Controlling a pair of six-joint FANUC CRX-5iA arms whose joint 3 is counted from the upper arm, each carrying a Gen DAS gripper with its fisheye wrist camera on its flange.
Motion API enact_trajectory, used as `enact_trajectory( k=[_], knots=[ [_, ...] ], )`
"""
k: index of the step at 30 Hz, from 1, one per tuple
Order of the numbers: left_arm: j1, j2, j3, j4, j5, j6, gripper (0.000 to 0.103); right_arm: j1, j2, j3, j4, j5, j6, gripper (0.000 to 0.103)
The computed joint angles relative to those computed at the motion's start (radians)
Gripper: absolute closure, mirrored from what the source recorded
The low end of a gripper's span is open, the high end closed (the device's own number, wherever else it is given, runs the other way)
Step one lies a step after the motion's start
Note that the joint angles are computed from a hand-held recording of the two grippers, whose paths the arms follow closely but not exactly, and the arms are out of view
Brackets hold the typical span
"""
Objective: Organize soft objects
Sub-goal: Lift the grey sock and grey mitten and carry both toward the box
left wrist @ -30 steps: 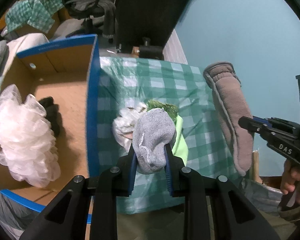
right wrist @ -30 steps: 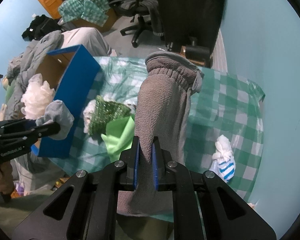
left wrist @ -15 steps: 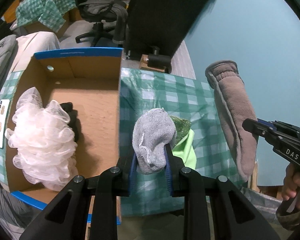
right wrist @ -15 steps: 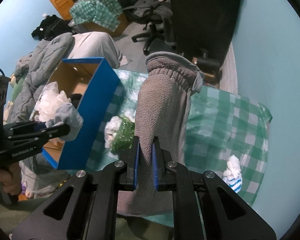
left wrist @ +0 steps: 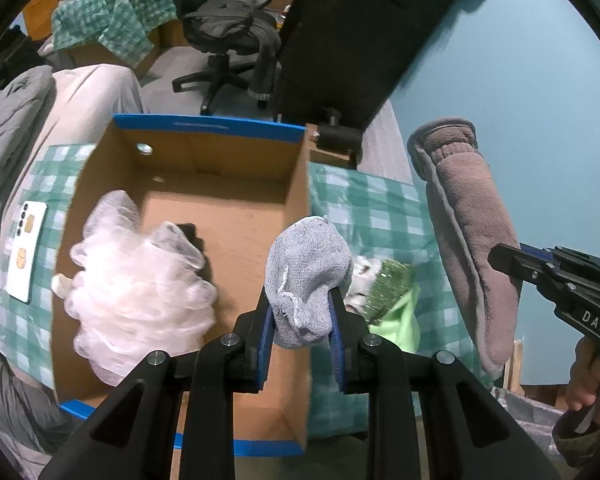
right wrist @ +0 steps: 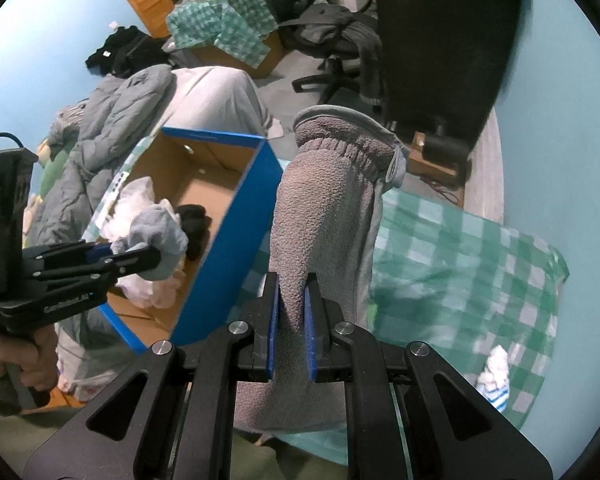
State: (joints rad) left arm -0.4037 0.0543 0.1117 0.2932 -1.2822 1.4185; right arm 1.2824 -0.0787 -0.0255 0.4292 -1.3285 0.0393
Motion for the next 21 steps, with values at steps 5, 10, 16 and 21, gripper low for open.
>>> enact_trajectory(
  k=[5,10,16,21],
  knots=[
    [0.039,0.011,0.013,-0.001,0.0,-0.022,0.079,-0.031,0.047,0.049,-0.009,0.027,0.058,0.093],
    [0.072,0.023,0.022,0.005,-0.001,-0.042,0.079,-0.058,0.1,0.106,-0.015,0.052,0.108,0.093],
    [0.108,0.032,0.031,0.013,-0.004,-0.079,0.079,-0.088,0.159,0.167,-0.029,0.079,0.151,0.093],
    [0.137,0.046,0.042,0.011,-0.002,-0.105,0.079,-0.103,0.206,0.212,-0.044,0.098,0.181,0.093]
  ],
)
